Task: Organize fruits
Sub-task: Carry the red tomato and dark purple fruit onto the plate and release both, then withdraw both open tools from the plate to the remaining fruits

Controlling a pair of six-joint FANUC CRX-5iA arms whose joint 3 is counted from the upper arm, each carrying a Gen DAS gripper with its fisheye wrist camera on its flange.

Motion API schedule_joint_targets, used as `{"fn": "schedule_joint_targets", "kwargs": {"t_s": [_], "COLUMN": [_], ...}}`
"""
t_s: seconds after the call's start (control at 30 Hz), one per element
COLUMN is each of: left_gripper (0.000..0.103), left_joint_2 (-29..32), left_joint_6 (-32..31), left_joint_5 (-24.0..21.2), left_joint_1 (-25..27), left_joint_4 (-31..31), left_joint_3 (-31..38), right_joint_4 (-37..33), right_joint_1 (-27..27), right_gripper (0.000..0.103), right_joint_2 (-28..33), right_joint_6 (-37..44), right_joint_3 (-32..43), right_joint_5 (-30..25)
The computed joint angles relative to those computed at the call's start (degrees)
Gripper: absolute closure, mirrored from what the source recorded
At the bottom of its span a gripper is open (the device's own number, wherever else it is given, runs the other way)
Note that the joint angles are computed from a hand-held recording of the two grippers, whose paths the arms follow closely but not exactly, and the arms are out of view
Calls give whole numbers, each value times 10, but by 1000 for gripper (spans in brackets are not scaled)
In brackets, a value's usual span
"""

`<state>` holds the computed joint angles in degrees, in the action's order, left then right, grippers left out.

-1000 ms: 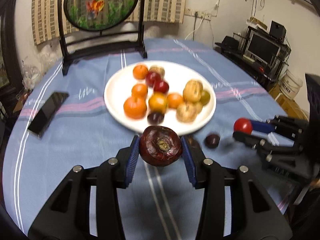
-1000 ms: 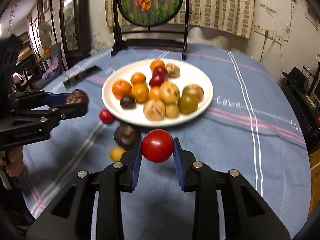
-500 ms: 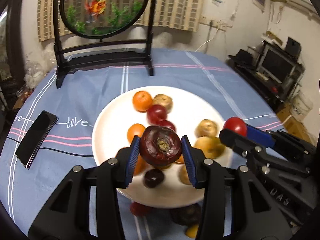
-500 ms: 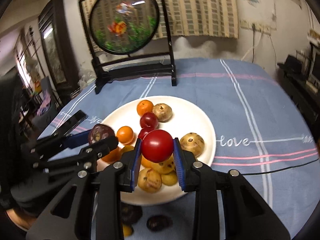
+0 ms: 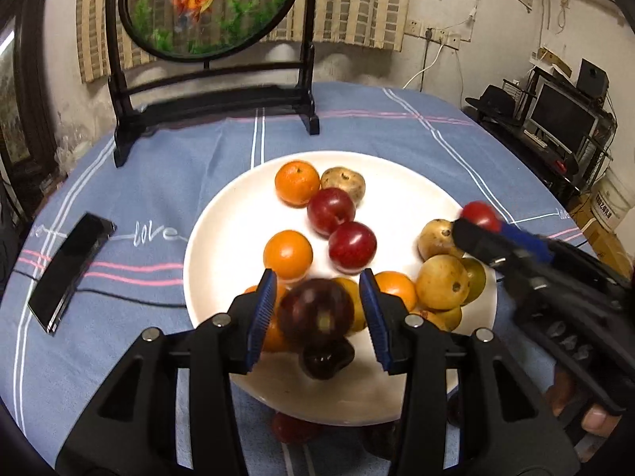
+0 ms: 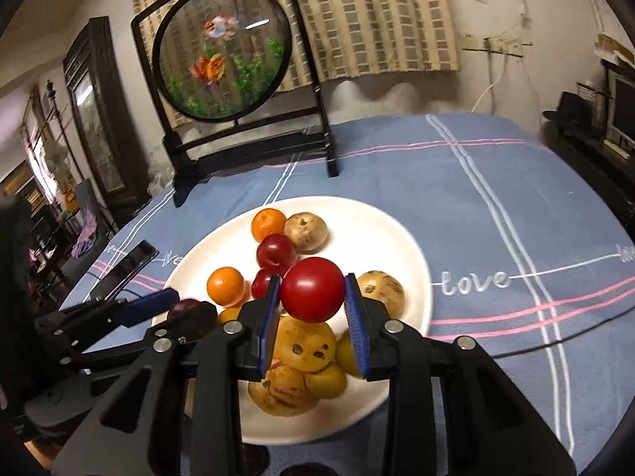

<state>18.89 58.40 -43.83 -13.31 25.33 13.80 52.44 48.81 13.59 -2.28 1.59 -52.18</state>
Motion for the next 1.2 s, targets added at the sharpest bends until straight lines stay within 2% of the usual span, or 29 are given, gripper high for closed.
{"fn": "schedule_joint_targets", "kwargs": {"t_s": [0.03,0.13,0.2,0.23,0.27,0.33,0.53,0.8,0.97,1.2], "left_gripper": [59,43,37,32,26,26,26,26,21,20], "left_joint_2": [-4,-13,-15,-15,-15,-15,-19,-20,-20,-24], "left_joint_6": [-1,-2,0,-2,0,3,11,16,27,17], "left_joint_5": [13,42,44,42,40,37,38,27,24,26], "left_joint_1": [-3,-3,2,7,9,11,7,9,11,14], "left_joint_4": [-5,-8,4,20,23,26,0,-4,-10,-2], "left_joint_3": [-6,-20,-25,-28,-28,-29,-30,-30,-28,-36], "right_joint_4": [-8,-16,-4,4,4,-6,-27,-53,-38,-32], "right_joint_1": [-2,-2,-3,-5,-8,-8,-2,7,14,16], "right_gripper": [70,63,41,40,39,39,39,39,37,37], "right_joint_2": [1,1,-10,-16,-24,-30,-26,-26,-19,-20], "right_joint_6": [8,0,-37,-54,-65,-67,-58,-26,-12,-11], "right_joint_3": [2,0,-18,-28,-40,-43,-34,-22,-15,-17], "right_joint_5": [6,-2,1,9,27,39,22,8,-14,-20]}}
